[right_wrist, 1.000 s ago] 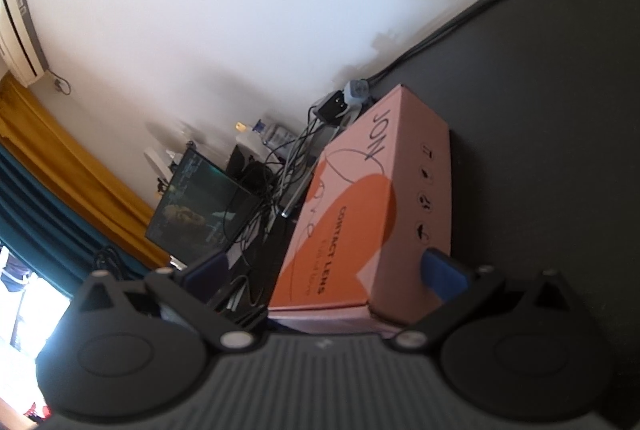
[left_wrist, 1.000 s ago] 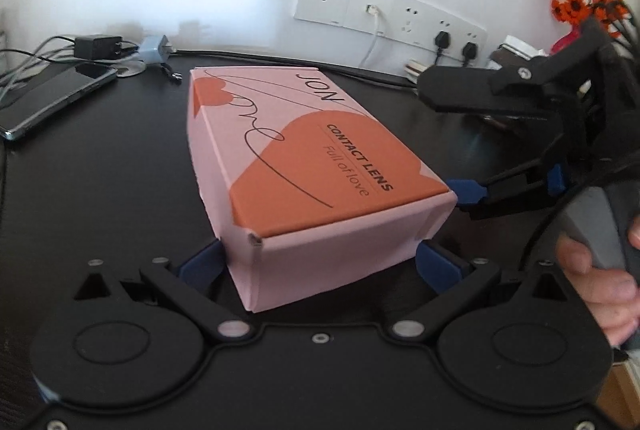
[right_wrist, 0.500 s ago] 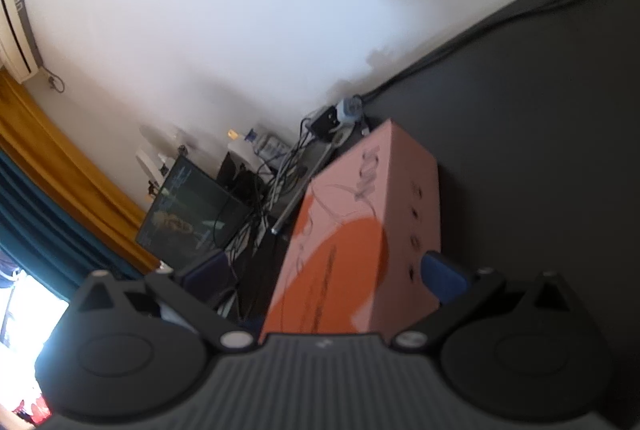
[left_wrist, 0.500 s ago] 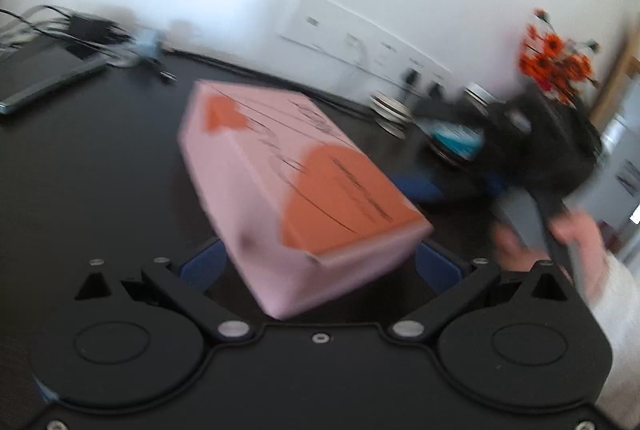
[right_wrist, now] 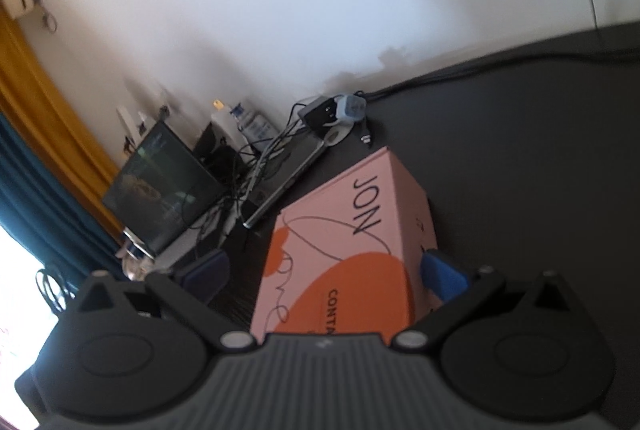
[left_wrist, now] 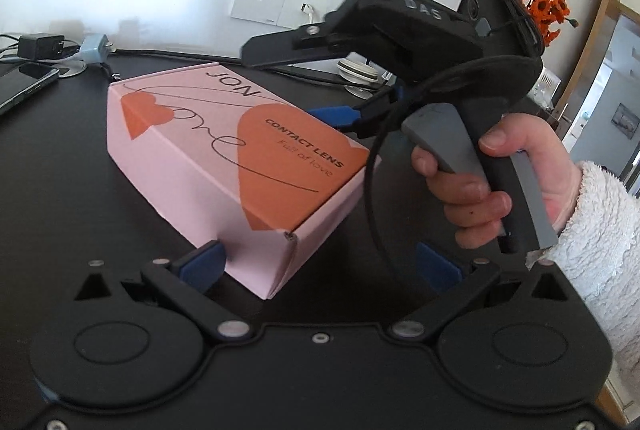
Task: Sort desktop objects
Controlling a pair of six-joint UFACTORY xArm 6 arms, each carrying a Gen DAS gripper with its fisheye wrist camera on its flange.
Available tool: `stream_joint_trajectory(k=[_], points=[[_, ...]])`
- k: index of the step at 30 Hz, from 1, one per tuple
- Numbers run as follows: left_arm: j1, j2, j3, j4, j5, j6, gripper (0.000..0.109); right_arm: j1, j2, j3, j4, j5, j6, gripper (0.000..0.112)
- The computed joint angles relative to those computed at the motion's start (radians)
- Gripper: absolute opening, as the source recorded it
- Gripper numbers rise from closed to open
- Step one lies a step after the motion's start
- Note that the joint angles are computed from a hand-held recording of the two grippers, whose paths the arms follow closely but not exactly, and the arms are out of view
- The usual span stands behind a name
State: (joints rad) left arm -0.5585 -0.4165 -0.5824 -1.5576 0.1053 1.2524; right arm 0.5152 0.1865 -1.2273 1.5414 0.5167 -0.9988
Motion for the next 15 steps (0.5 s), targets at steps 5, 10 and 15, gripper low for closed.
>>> stream_joint_trajectory(k=[5,10,15], points=[[-0.011,-0.007,0.004,-0.033,0.026,0.060,0.103,-0.012,-0.007,0.010,0.016,-0.012,-0.029,0.102],[0.059,-0.050,0.007,-0.260,-0.004,0.295,0.103,0.004,-0.103,0.113,0.145,-0.131,-0.164,0.102],[0.202,-0.033,-0.070,-0.519,0.020,0.465,0.103,0.030,-0.228,0.241,0.391,-0.252,-0.443,0.102]])
